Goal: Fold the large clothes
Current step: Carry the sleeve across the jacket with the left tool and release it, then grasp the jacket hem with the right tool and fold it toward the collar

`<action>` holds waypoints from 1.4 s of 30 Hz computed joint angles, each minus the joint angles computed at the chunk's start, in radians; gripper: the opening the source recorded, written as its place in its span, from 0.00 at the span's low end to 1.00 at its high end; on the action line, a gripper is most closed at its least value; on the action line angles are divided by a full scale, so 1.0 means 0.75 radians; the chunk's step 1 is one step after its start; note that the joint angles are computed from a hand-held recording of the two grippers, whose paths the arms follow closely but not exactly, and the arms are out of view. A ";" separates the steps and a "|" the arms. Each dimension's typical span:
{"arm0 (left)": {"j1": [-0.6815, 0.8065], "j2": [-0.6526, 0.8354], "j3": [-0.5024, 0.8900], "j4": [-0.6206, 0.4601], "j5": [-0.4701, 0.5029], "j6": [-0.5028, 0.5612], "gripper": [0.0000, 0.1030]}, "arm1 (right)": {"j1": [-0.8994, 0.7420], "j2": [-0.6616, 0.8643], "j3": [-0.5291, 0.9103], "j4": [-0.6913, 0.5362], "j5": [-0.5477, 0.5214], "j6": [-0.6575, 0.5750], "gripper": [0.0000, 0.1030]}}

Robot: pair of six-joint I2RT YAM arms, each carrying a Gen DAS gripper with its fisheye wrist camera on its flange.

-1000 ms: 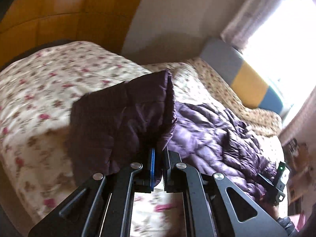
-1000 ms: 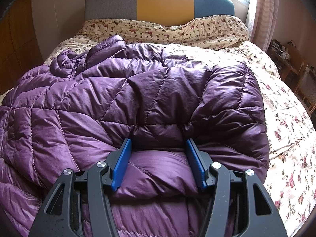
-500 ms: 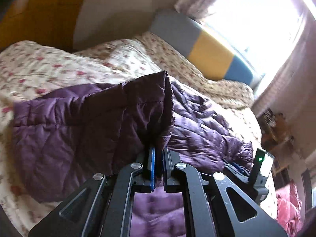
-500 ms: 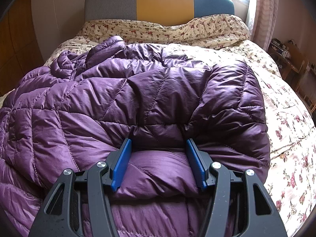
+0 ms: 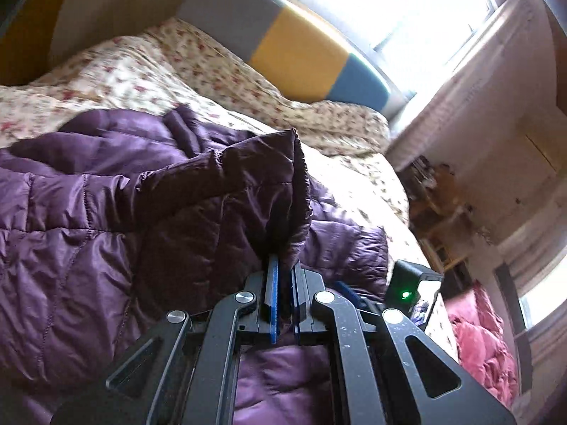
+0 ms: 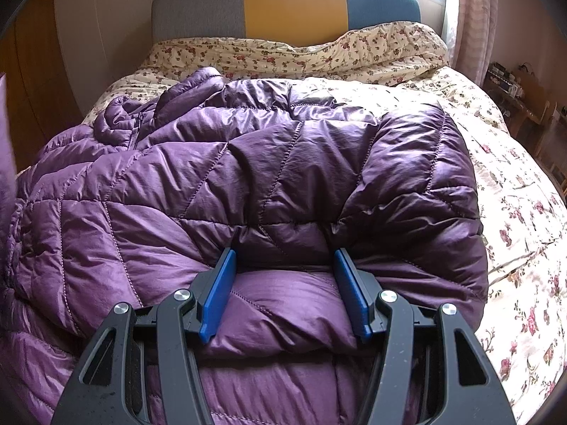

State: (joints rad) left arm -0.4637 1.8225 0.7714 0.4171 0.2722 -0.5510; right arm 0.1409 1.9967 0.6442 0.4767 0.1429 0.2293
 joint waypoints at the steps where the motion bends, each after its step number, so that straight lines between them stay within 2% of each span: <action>1: -0.008 0.025 0.020 0.003 0.014 -0.003 0.05 | 0.013 0.002 0.008 -0.006 0.005 0.013 0.56; 12: -0.044 0.225 0.203 0.021 0.192 -0.022 0.05 | 0.023 0.000 0.001 0.000 0.009 0.029 0.56; 16: -0.040 0.250 0.214 0.023 0.181 -0.040 0.05 | 0.021 0.002 0.004 -0.001 0.007 0.028 0.56; 19: -0.034 0.234 0.189 0.025 0.194 -0.048 0.17 | 0.024 0.003 0.004 -0.001 0.013 0.029 0.56; 20: -0.031 0.232 0.189 0.022 0.194 -0.049 0.26 | 0.015 0.002 -0.004 0.007 0.006 0.024 0.56; 21: -0.031 0.216 0.177 0.020 0.183 -0.053 0.40 | 0.022 -0.002 -0.009 0.007 0.012 0.029 0.56; 22: -0.027 0.201 0.155 0.041 0.185 -0.062 0.48 | 0.020 -0.001 -0.008 0.007 0.011 0.026 0.56; 26: 0.004 0.142 0.099 0.059 0.192 -0.073 0.49 | 0.036 -0.007 -0.012 -0.001 0.031 0.033 0.56; 32: 0.084 -0.071 -0.119 0.045 0.088 -0.029 0.49 | 0.050 -0.028 -0.018 -0.025 0.038 0.047 0.56; 34: 0.134 -0.157 -0.204 0.012 0.031 0.004 0.49 | 0.034 -0.045 -0.032 -0.022 0.012 0.044 0.56; 37: 0.223 -0.248 -0.303 0.002 0.011 0.035 0.49 | -0.037 -0.108 -0.057 -0.038 -0.078 0.036 0.56; 42: 0.398 -0.373 -0.438 0.001 0.028 0.090 0.49 | -0.199 -0.296 -0.183 0.000 -0.363 0.152 0.56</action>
